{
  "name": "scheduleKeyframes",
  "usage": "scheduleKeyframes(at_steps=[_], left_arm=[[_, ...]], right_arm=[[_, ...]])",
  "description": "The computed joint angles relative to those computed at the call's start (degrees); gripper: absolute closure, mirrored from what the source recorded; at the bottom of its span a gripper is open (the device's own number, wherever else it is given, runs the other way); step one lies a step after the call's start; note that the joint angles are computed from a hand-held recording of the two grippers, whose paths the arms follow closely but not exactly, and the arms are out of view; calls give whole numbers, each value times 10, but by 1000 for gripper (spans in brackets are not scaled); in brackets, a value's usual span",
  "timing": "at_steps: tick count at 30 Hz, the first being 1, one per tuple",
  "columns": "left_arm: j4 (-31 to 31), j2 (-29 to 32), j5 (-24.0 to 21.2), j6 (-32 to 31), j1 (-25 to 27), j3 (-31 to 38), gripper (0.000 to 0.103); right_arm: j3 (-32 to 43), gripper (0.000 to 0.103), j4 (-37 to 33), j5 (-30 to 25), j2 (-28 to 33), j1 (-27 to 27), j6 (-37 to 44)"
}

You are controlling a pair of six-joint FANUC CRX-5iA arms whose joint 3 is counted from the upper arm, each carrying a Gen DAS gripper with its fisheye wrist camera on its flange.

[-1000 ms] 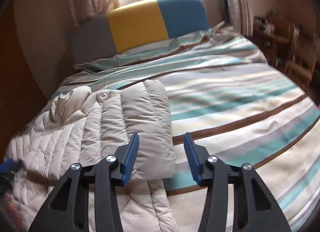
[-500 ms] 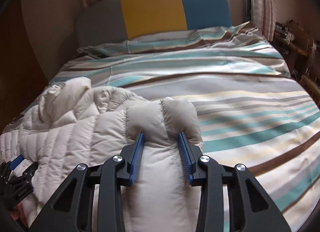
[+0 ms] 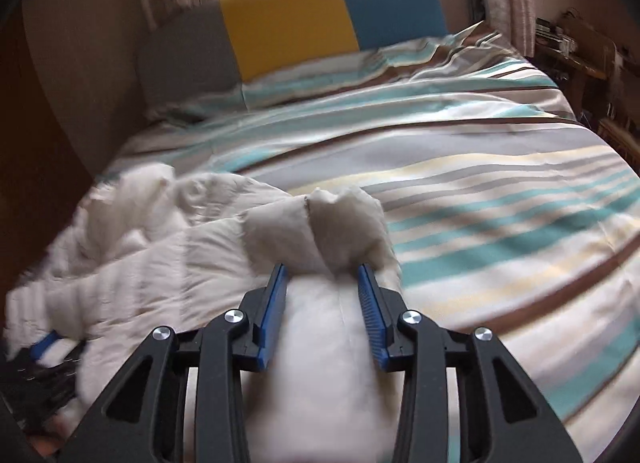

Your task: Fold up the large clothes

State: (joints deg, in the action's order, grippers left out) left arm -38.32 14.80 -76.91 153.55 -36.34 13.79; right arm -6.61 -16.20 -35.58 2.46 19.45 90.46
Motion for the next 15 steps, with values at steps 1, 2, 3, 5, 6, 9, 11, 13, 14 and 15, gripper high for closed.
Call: scheduleKeyframes(at_steps=[1, 2, 3, 5, 6, 9, 11, 13, 14, 15], left_arm=[[6, -5, 7, 4, 4, -7, 5], [10, -10, 13, 7, 6, -12, 4], [12, -12, 16, 9, 7, -16, 3], [10, -13, 15, 10, 6, -16, 3], [9, -12, 13, 10, 5, -16, 3], [11, -14, 17, 11, 6, -18, 3], [14, -13, 20, 9, 9, -20, 3], [16, -12, 19, 8, 10, -18, 3], [15, -12, 19, 8, 9, -18, 3], [16, -12, 19, 8, 10, -17, 3]], right_arm=[[-18, 65, 5, 2, -21, 3, 3], [-40, 65, 22, 9, -40, 10, -1], [-56, 65, 43, 16, -51, 18, -13], [-92, 65, 109, 28, -62, 37, -64], [-97, 65, 116, 26, -60, 40, -73], [-89, 50, 123, 14, -29, 40, -91], [-77, 48, 111, 6, -16, 36, -84], [-97, 46, 159, 23, -21, 52, -119], [-109, 44, 190, 32, -24, 60, -146], [-119, 41, 218, 39, -26, 66, -171]])
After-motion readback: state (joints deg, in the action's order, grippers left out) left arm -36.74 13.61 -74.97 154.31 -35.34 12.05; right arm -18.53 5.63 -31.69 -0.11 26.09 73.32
